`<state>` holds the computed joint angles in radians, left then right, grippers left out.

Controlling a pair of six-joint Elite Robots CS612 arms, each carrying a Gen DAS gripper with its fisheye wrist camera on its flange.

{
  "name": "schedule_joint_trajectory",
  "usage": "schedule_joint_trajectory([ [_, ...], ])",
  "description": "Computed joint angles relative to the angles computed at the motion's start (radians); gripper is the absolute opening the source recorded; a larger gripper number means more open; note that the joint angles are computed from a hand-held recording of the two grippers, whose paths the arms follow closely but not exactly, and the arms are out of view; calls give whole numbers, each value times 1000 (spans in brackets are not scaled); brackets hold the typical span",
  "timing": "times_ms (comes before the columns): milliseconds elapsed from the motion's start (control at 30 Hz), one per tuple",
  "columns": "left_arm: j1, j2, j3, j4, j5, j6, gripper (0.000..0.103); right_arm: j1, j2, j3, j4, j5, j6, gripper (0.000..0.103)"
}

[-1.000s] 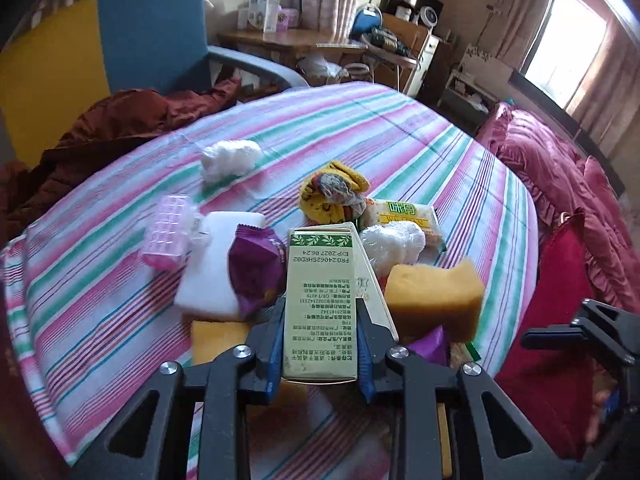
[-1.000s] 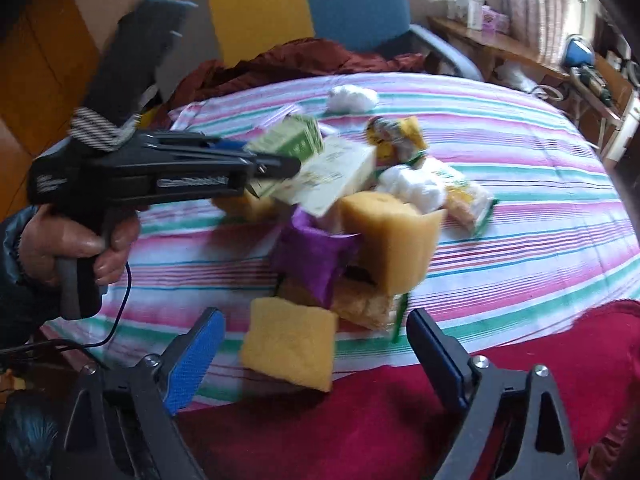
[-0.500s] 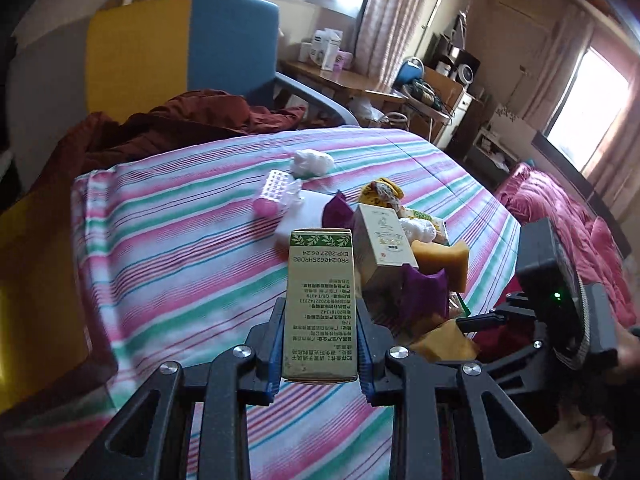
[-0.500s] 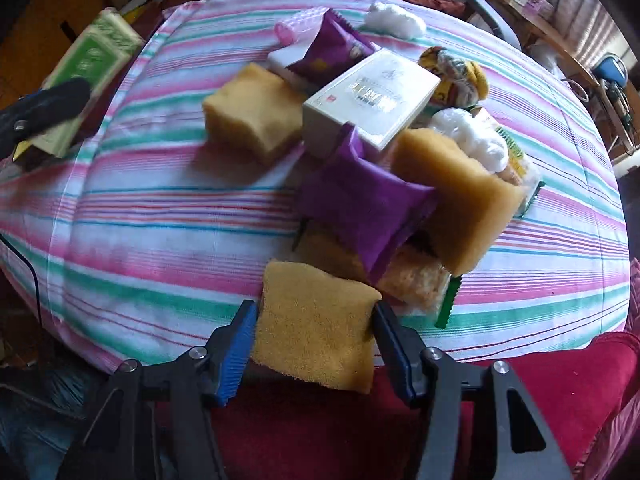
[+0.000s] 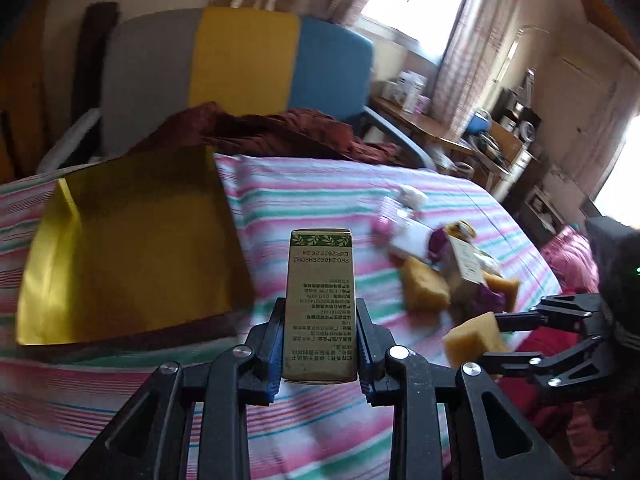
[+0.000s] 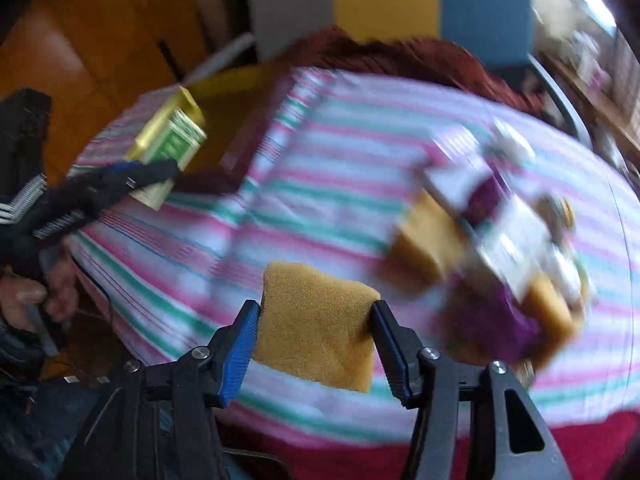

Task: Organize objects
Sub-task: 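Carry the green box and yellow sponge into the gold tray and release both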

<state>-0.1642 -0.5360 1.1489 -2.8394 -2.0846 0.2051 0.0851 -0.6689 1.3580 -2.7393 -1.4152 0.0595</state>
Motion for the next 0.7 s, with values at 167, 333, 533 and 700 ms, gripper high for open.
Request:
schedule_joint_trajectory([
  [167,25,46,-95,-16,132,-67,30,36,71,-163,15,51,-58,57],
  [333,37,108,-215,-4,286,-114,52,65,192,-414,41,78,-21,63],
  [533,55,102,-172,-90,370,-200,81,88,283,-584,81,72,21,84],
  [700,62,64,-73,-142,382,-210,81,96,272,-527,88,49,18,84],
])
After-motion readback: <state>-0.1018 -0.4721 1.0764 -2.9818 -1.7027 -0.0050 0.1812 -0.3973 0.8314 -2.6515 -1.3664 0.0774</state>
